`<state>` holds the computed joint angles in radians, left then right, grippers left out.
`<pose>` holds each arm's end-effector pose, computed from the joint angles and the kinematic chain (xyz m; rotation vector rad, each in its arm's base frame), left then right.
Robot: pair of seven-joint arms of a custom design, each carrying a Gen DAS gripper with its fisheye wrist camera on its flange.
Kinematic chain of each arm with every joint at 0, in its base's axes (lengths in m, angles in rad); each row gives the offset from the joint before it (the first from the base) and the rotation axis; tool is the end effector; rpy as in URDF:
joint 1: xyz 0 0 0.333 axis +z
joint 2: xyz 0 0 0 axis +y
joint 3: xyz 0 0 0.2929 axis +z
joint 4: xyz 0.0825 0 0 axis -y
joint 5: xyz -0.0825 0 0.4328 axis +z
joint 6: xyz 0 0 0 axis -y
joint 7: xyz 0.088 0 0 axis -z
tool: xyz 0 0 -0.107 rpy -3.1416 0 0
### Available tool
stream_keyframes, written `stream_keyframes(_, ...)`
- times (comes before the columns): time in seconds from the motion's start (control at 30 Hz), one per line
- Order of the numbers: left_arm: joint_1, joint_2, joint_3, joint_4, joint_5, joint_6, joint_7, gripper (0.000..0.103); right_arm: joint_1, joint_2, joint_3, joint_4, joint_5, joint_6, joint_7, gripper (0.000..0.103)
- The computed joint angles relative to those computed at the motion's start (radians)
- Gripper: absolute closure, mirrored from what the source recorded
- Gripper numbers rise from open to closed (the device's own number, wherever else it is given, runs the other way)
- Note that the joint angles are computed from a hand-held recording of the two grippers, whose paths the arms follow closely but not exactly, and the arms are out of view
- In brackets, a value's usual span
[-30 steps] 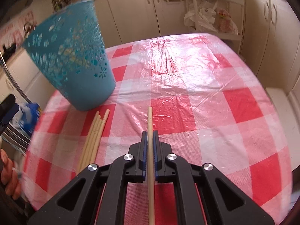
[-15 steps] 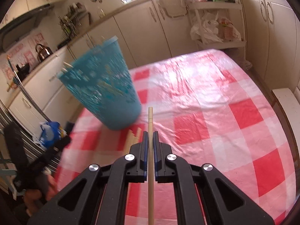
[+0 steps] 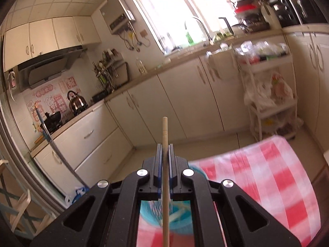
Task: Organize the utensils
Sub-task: 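Lift the held stick with the right tool over the teal basket and release it, then return the open right tool to the remaining wooden sticks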
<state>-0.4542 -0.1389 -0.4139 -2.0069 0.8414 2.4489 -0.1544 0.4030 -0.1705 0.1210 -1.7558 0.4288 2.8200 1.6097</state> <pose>0.3901 -0.4742 0.5383 -2.0474 1.4630 -1.1075 0.5226 0.2869 0.7548 -1.4560 1.2086 -0.3066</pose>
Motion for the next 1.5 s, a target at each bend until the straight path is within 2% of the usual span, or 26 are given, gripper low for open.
stream_keyframes(0.13, 0.004, -0.008, 0.001, -0.012, 0.012, 0.021, -0.018, 0.015, -0.022, 0.160, 0.042, 0.176, -0.222, 0.035, 0.180, 0.097)
stream_keyframes(0.2, 0.007, -0.014, 0.001, -0.020, 0.018, 0.038, -0.028, 0.015, -0.007, 0.230, 0.030, 0.258, -0.310, 0.011, 0.253, 0.097)
stream_keyframes(0.3, 0.014, -0.024, 0.002, -0.034, 0.025, 0.061, -0.045, 0.015, 0.017, 0.289, 0.007, 0.329, -0.368, -0.049, 0.293, 0.097)
stream_keyframes(0.6, 0.030, -0.036, -0.005, -0.050, 0.025, 0.083, -0.067, 0.015, 0.034, 0.243, -0.005, 0.247, -0.410, -0.141, 0.260, 0.096)
stream_keyframes(0.77, 0.029, -0.031, -0.005, -0.045, 0.008, 0.070, -0.054, 0.015, 0.021, 0.147, 0.006, 0.123, -0.375, -0.138, 0.225, 0.090)
stream_keyframes(1.0, 0.026, -0.024, -0.002, -0.037, -0.011, 0.060, -0.040, 0.015, 0.011, -0.086, 0.011, -0.136, -0.215, -0.091, 0.138, 0.080)
stream_keyframes(1.07, 0.025, -0.021, -0.001, -0.034, -0.019, 0.053, -0.035, 0.015, 0.011, -0.182, 0.015, -0.238, -0.180, -0.095, 0.128, 0.068)
stream_keyframes(1.13, 0.022, -0.015, 0.001, -0.027, -0.033, 0.040, -0.026, 0.015, 0.016, -0.277, 0.017, -0.334, -0.151, -0.122, 0.121, 0.056)
stream_keyframes(1.23, 0.016, -0.004, 0.002, -0.012, -0.051, 0.010, -0.012, 0.015, -0.029, -0.413, 0.064, -0.468, -0.193, -0.152, 0.162, 0.042)
stream_keyframes(1.37, 0.004, 0.014, -0.001, 0.016, -0.058, -0.049, 0.006, 0.015, -0.073, -0.554, 0.098, -0.605, -0.233, -0.226, 0.238, 0.036)
stream_keyframes(1.5, -0.017, 0.031, -0.009, 0.051, -0.037, -0.131, 0.031, 0.014, -0.092, -0.649, 0.108, -0.688, -0.260, -0.339, 0.299, 0.029)
